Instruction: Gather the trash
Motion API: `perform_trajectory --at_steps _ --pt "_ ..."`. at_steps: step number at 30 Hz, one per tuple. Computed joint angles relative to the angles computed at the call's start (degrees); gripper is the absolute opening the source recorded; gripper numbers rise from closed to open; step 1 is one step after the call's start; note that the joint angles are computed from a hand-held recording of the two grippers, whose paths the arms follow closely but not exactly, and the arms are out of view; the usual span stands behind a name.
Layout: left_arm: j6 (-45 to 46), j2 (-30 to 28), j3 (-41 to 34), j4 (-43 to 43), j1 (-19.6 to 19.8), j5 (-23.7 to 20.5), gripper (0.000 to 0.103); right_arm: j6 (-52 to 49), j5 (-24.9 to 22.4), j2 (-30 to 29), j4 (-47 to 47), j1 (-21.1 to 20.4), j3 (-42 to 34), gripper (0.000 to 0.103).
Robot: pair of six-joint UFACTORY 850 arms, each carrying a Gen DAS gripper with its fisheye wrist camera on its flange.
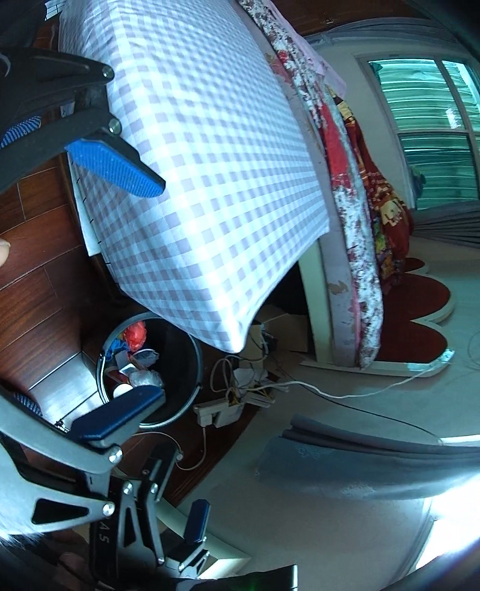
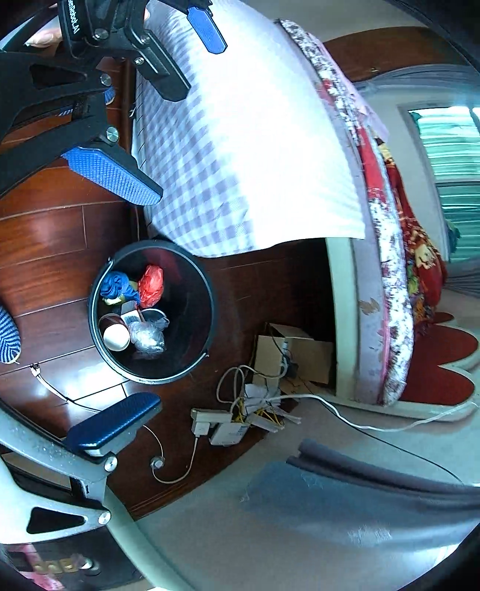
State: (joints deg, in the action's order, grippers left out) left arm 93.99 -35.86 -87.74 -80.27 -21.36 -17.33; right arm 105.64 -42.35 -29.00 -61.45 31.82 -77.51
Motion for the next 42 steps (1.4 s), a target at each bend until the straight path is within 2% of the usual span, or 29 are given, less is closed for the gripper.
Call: perform_trajectory --at_steps 6,10,16,42 --pt "21.2 6.1 6.6 -19.4 1.0 -1.3 0.102 2.9 -7.1 2.0 -0.9 3.6 -1.0 0.102" --pt "21.5 8.3 8.4 -21.2 2.0 -2.4 0.102 2.6 -11.7 2.2 -1.4 5.4 -2.8 0.102" --pt "27.0 9.4 9.5 -28.4 2.7 -2.8 0.102 1.5 -14.9 1.4 -2.8 7.0 -5.0 0.102" --pt "26.5 9.7 9.6 -28.1 2.7 -2.5 0.102 2.6 -16.4 2.0 -3.8 7.5 -4.8 0.102"
